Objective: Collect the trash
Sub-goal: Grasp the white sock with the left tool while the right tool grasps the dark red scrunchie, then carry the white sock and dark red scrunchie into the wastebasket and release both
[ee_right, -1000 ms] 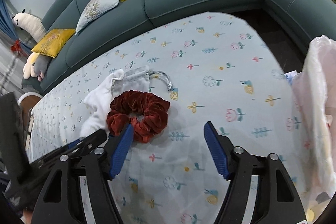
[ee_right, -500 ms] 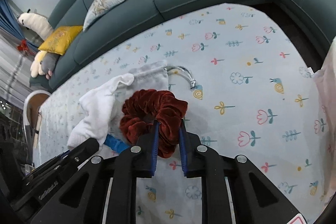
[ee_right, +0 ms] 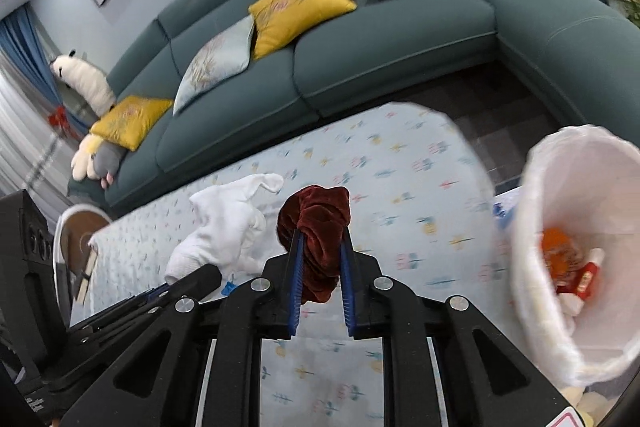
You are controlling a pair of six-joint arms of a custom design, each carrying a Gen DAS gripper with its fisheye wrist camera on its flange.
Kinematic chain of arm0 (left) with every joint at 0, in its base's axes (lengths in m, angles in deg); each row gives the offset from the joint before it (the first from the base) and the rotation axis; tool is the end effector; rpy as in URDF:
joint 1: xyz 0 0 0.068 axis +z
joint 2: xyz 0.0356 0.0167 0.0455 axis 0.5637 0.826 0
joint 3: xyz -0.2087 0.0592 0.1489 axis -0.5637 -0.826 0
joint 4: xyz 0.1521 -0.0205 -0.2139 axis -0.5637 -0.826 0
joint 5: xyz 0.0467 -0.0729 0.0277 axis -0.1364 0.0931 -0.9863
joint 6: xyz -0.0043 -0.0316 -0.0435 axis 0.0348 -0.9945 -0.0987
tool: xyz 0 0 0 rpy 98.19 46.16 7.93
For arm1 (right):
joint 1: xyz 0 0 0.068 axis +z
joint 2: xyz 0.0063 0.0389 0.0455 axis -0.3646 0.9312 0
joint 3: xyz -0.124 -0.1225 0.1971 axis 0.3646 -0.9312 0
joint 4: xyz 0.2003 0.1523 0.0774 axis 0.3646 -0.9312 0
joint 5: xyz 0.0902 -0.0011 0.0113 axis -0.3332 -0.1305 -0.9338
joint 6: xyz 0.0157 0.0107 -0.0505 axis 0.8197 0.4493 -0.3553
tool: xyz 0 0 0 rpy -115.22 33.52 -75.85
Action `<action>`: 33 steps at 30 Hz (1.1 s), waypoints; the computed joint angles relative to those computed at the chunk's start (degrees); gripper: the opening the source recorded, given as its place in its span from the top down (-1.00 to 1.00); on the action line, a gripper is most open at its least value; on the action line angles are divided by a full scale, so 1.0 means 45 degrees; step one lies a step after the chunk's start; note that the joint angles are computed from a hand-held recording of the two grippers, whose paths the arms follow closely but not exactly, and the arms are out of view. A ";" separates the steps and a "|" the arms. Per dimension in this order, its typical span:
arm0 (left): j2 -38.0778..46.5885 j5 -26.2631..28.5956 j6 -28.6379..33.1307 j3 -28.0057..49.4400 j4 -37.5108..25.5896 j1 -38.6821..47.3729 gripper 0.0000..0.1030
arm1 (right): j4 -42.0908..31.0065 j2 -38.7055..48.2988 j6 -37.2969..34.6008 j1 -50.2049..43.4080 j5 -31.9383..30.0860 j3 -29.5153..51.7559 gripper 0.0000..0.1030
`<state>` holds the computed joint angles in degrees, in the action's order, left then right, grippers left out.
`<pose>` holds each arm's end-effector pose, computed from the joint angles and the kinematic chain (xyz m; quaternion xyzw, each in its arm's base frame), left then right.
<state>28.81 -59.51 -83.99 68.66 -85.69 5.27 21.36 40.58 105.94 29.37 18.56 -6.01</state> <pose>0.1907 -0.1015 0.1768 -0.0473 0.9522 -0.1085 0.2817 0.2110 0.2467 0.1661 0.0282 0.9234 0.2242 0.3104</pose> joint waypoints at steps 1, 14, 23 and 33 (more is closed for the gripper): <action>0.0199 -0.0227 -0.0263 0.0285 -0.0075 -0.0523 0.69 | -0.0104 -0.0548 0.0018 -0.0116 0.0094 -0.0376 0.69; 0.3645 -0.2188 -0.2463 0.3793 -0.0457 -0.5680 0.69 | -0.3021 -0.8051 -0.0289 -0.2305 0.0325 -0.4466 0.69; 0.6021 -0.2530 -0.2722 0.6029 -0.0708 -0.7468 0.68 | -0.5772 -1.2824 -0.1370 -0.5377 -0.1100 -0.6201 0.69; 0.7456 -0.2501 -0.2829 0.7404 -0.0991 -0.8104 0.67 | -0.7091 -1.4958 -0.2266 -0.7619 -0.2421 -0.7002 0.69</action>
